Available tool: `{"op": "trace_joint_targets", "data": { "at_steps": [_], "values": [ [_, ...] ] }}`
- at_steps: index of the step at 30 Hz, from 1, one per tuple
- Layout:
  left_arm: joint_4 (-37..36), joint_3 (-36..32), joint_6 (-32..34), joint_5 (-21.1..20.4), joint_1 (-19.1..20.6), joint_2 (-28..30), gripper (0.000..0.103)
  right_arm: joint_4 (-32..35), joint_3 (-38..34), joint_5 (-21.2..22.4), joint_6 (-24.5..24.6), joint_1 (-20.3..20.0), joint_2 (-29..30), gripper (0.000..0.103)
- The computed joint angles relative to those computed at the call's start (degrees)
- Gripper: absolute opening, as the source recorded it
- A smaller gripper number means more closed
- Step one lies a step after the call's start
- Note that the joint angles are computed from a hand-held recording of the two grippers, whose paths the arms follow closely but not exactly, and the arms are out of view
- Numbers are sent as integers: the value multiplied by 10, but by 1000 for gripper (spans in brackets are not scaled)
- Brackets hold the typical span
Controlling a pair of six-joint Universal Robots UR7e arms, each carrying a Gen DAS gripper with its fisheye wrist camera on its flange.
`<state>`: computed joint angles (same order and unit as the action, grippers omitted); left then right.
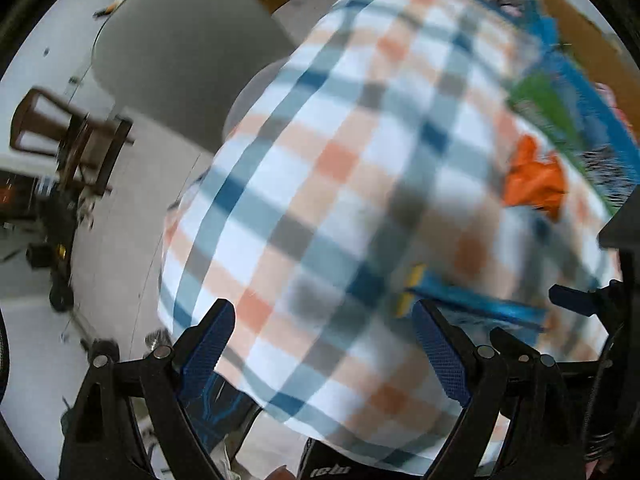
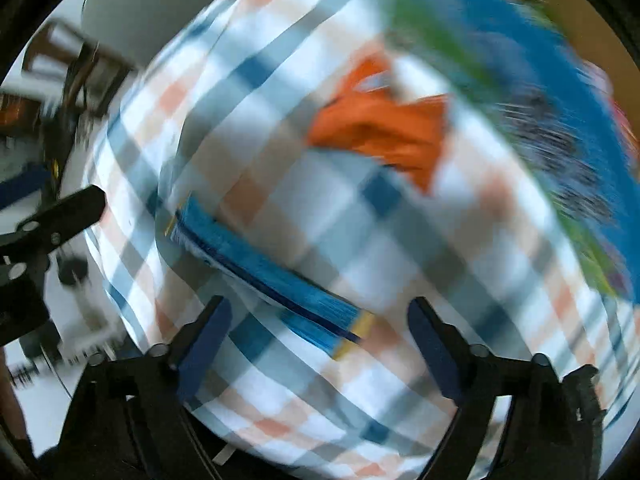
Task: Organize soft objects
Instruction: 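Grasp the blue ice-pop stick with the right tool while the left tool grasps the orange bag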
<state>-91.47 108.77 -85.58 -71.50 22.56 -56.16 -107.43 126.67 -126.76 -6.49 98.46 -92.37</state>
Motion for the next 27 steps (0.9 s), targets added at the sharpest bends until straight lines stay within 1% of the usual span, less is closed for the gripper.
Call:
{"op": "trace_joint_targets", "data": {
  "at_steps": [1, 2, 4, 5, 7, 8, 9, 10, 13, 15, 16, 17, 18, 19, 22, 24, 25, 27],
  "values": [
    [-1, 13, -9, -6, 2, -6, 91, -10, 10, -4, -7, 4, 15, 75],
    [0, 20, -14, -10, 3, -9, 91, -15, 15, -7, -11, 7, 26, 73],
    [-2, 31, -20, -15, 5, -18, 91, -42, 37, -17, -30, 15, 43, 63],
    [-2, 33, -22, -16, 3, -20, 91, -57, 49, -28, -41, 21, 51, 60],
    [-2, 32, -20, -12, 2, -21, 91, -78, 71, -57, -44, 32, 60, 41],
    [-4, 29, -16, -7, 0, -19, 91, -78, 77, -64, -31, 35, 57, 38],
    [-7, 22, -10, 0, 1, -15, 91, -68, 77, -63, -12, 33, 50, 29],
    [-10, 14, -1, 7, 0, -9, 91, -55, 75, -60, 4, 29, 42, 24],
    [-25, -19, 37, 26, 4, 17, 91, -20, 75, -58, 59, -1, -7, 23],
    [-52, -48, 78, 32, 10, 46, 91, -5, 82, -60, 90, -39, -62, 23],
    [-62, -60, 93, 33, 15, 57, 91, 2, 88, -58, 102, -66, -97, 23],
    [-80, -76, 116, 30, 20, 75, 91, 4, 93, -58, 110, -85, -122, 23],
    [-89, -90, 132, 27, 25, 87, 91, 4, 100, -59, 121, -116, -161, 23],
    [-101, -110, 154, 22, 32, 109, 91, 2, 105, -59, 127, -138, -188, 22],
    [-112, -164, 196, 11, 50, 162, 91, -27, 123, -46, 123, -233, -292, 22],
    [-119, -195, 216, -1, 64, 195, 91, -42, 129, -29, 112, -281, -339, 22],
    [-119, -210, 222, -6, 70, 209, 91, -50, 131, -15, 99, -308, -359, 22],
    [-130, -224, 231, -20, 79, 227, 91, -60, 134, 5, 86, -341, -385, 22]
  ]
}}
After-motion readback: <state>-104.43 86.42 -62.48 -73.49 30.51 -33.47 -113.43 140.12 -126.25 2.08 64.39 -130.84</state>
